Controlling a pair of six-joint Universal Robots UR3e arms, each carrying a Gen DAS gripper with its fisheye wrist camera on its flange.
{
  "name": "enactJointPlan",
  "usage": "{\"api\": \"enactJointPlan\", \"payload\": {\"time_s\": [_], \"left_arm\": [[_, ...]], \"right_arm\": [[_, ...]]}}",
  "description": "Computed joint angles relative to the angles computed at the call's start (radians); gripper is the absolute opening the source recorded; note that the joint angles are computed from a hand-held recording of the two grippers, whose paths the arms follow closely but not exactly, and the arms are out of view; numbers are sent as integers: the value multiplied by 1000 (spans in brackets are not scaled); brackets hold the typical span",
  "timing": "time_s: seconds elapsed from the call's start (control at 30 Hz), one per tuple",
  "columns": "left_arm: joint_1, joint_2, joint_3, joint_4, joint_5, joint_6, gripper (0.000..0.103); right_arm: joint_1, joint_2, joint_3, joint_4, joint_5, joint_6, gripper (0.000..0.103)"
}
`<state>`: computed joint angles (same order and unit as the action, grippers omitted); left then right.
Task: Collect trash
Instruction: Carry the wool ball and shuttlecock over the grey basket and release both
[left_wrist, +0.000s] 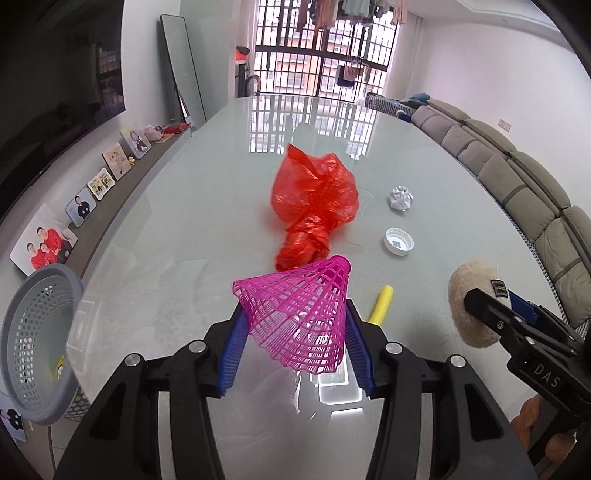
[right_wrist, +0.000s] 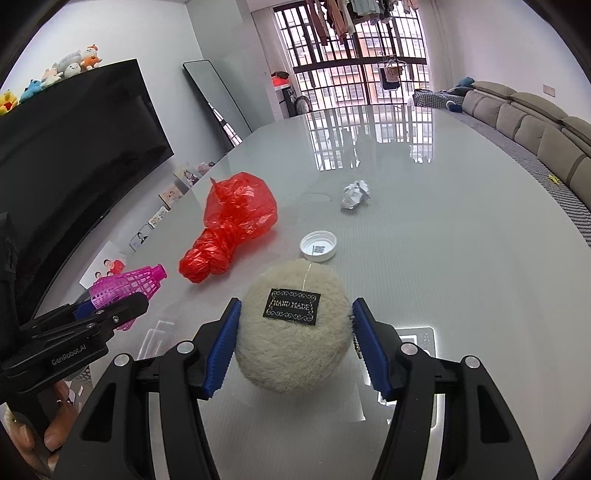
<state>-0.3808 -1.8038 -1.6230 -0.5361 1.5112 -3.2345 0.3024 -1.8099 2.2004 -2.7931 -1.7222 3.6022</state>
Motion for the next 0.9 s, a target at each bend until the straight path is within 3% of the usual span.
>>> {"api": "enactJointPlan", "payload": {"time_s": [0.2, 0.5, 0.9], "left_arm": [[103, 144, -171, 67, 8, 38, 49], [343, 311, -350, 73, -45, 128, 49], [709, 443, -515, 46, -194, 283, 49]], "right_arm": [[161, 195, -183, -18, -48, 40, 59], [290, 509, -539, 3, -6, 31, 59], [406, 988, -1299, 320, 47, -45, 59]]}}
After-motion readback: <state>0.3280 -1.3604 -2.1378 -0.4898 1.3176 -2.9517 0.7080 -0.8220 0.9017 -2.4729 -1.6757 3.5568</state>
